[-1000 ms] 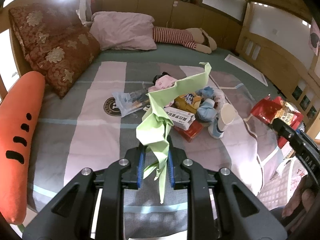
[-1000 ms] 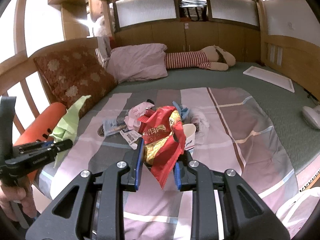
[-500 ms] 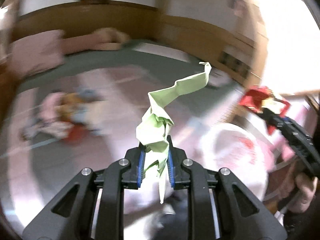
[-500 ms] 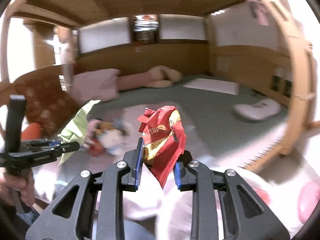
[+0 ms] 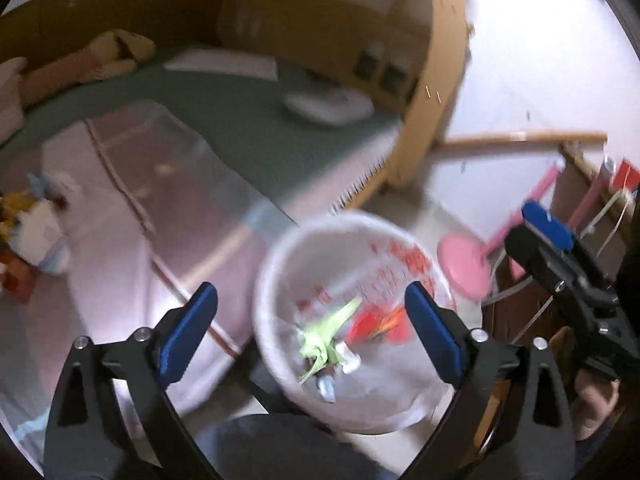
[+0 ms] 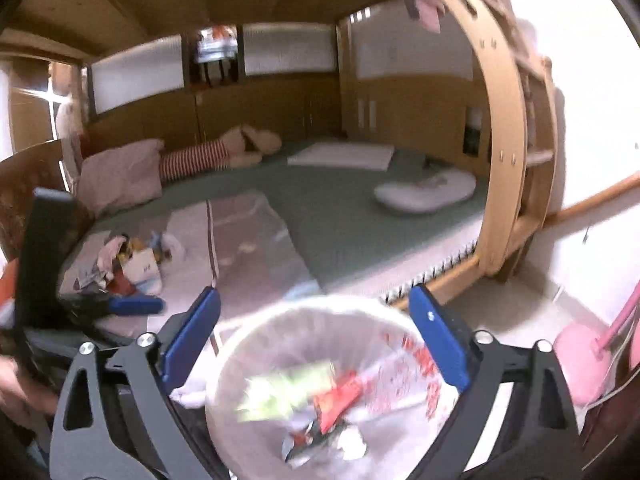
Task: Collect trash
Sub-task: 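Carry both items over the white bin and open both tools, then move both open tools back over the trash pile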
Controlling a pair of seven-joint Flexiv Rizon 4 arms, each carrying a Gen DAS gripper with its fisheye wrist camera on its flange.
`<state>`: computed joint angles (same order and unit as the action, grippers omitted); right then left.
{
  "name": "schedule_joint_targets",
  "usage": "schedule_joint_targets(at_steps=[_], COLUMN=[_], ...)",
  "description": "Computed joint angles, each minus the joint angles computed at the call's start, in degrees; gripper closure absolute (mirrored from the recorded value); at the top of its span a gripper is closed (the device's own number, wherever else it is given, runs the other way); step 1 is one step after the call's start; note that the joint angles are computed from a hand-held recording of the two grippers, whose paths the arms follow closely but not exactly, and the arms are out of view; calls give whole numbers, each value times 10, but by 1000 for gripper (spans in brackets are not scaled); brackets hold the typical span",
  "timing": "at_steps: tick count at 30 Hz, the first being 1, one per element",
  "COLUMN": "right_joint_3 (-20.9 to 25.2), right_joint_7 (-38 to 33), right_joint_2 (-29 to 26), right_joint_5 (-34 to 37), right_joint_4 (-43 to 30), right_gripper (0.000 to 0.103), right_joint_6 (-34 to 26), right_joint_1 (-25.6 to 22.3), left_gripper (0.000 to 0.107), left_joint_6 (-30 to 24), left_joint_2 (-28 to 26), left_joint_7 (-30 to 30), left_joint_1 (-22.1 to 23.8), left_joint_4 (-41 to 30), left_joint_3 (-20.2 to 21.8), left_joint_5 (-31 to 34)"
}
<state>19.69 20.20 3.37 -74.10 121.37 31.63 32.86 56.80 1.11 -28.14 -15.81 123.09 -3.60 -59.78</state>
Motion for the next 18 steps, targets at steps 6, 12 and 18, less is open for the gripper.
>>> schedule_joint_targets(at_steps=[6,12,18], right_joint_3=[-31,-74,-130], right_joint_7=[59,62,25], right_joint_2=[-36,-160,-300], right_joint_5=[-101,-178,-184], right_joint_4=[-45,-172,-329], right_gripper=[6,4,4], right_joint_6=[89,183,278], right_joint_1=[-17,11,65], left_gripper=[7,7,7], left_joint_6=[85,209,280], left_joint_2=[19,3,-24], left_joint_7=[53,93,102], left_joint_1=[46,100,140], left_joint_4=[-11,-13,0], left_joint_3=[44,68,71], left_joint_5=[-98,-148,-172])
